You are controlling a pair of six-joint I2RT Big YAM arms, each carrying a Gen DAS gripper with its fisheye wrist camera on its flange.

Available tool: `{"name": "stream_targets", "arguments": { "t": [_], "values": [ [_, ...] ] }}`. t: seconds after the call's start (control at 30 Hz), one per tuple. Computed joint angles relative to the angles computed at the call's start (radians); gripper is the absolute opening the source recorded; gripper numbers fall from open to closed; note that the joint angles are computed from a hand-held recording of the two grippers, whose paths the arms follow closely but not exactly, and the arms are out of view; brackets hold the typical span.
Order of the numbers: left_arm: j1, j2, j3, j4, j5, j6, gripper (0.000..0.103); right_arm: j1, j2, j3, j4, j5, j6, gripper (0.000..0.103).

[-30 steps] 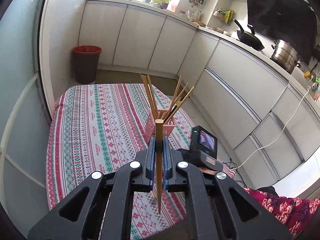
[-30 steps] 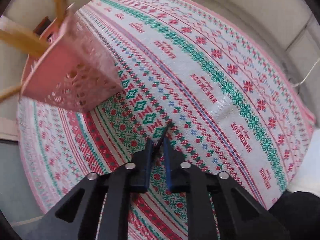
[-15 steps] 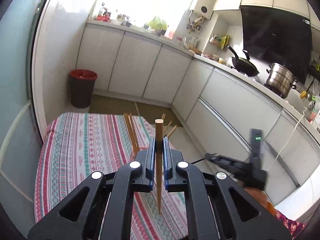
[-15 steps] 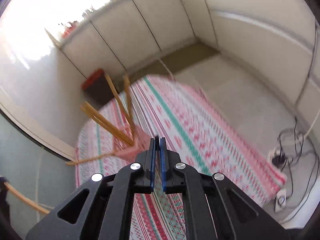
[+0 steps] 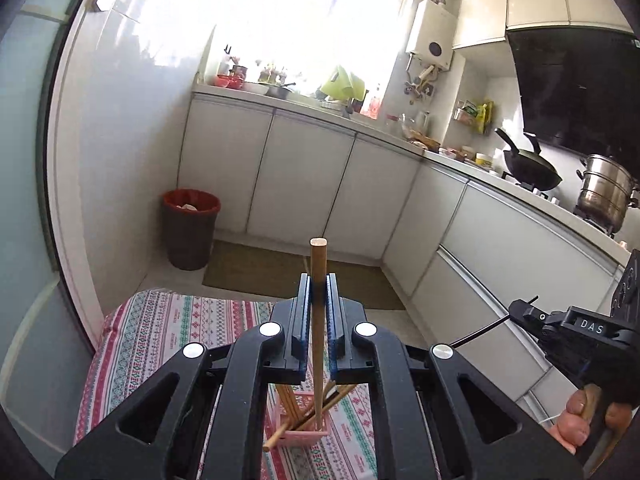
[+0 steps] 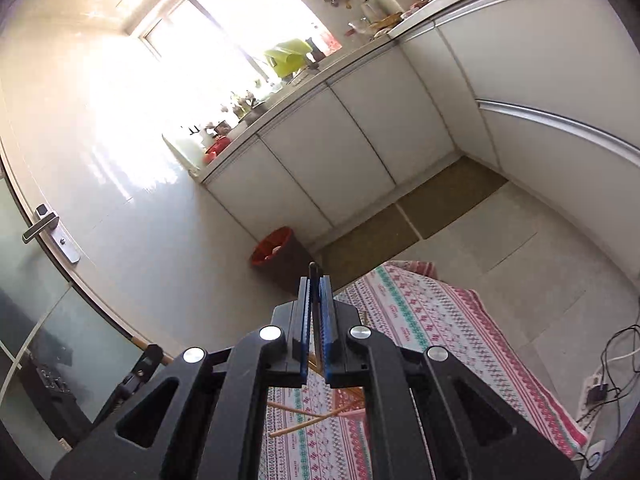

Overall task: Organize utensils
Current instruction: 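Move both chopsticks over the pink basket and open both tools to drop them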

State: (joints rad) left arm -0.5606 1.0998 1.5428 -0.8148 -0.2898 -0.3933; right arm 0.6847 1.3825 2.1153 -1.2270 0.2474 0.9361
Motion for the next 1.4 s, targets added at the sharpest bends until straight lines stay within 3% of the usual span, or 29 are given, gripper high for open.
{"name": "stream_targets", "arguments": {
  "t": [0.3,0.4,0.5,0.57,0.6,0.73,0.97,1.03,1.17,1.23,1.33,1.4],
  "values": [
    [0.026,0.01,-0.013,0.007,-0.01,0.005,0.006,0.0,0.116,0.0,-0.003,-0.038,-0.019,0.005],
    [0.035,0.014,-0.019,0.005,-0.001,-0.004,0.006,-0.007,0.139,-0.033,0.015,-0.114,-0.043,0.008],
    [0.033,0.019,-0.021,0.009,-0.01,-0.003,0.006,-0.004,0.139,-0.064,0.025,-0.124,-0.038,0.019],
    [0.031,0.024,-0.02,0.012,-0.018,-0.003,0.006,0.004,0.124,-0.075,0.031,-0.101,-0.044,0.042],
    [0.032,0.025,-0.021,0.015,-0.02,-0.008,0.006,0.009,0.115,-0.081,0.04,-0.081,-0.045,0.045],
    [0.022,0.04,-0.013,0.01,-0.038,-0.01,0.006,0.017,0.106,-0.067,0.017,-0.043,-0.078,0.048],
    [-0.013,0.076,-0.045,0.051,-0.084,0.021,0.007,0.002,0.081,-0.099,0.002,-0.056,-0.066,0.051],
    [-0.016,0.086,-0.062,0.056,-0.074,0.023,0.024,0.001,0.075,-0.104,0.001,-0.051,-0.067,0.053],
    [-0.027,0.066,-0.078,0.071,-0.114,0.032,0.038,0.008,0.057,-0.115,0.014,-0.024,-0.08,0.064],
    [-0.038,0.051,-0.085,0.089,-0.147,0.035,0.056,0.016,0.053,-0.11,0.014,0.007,-0.095,0.065],
    [-0.065,0.031,-0.096,0.125,-0.207,0.056,0.069,0.03,0.046,-0.1,0.009,0.053,-0.112,0.069],
    [-0.084,0.029,-0.09,0.127,-0.243,0.075,0.071,0.043,0.041,-0.093,0.002,0.091,-0.119,0.076]
  ]
}}
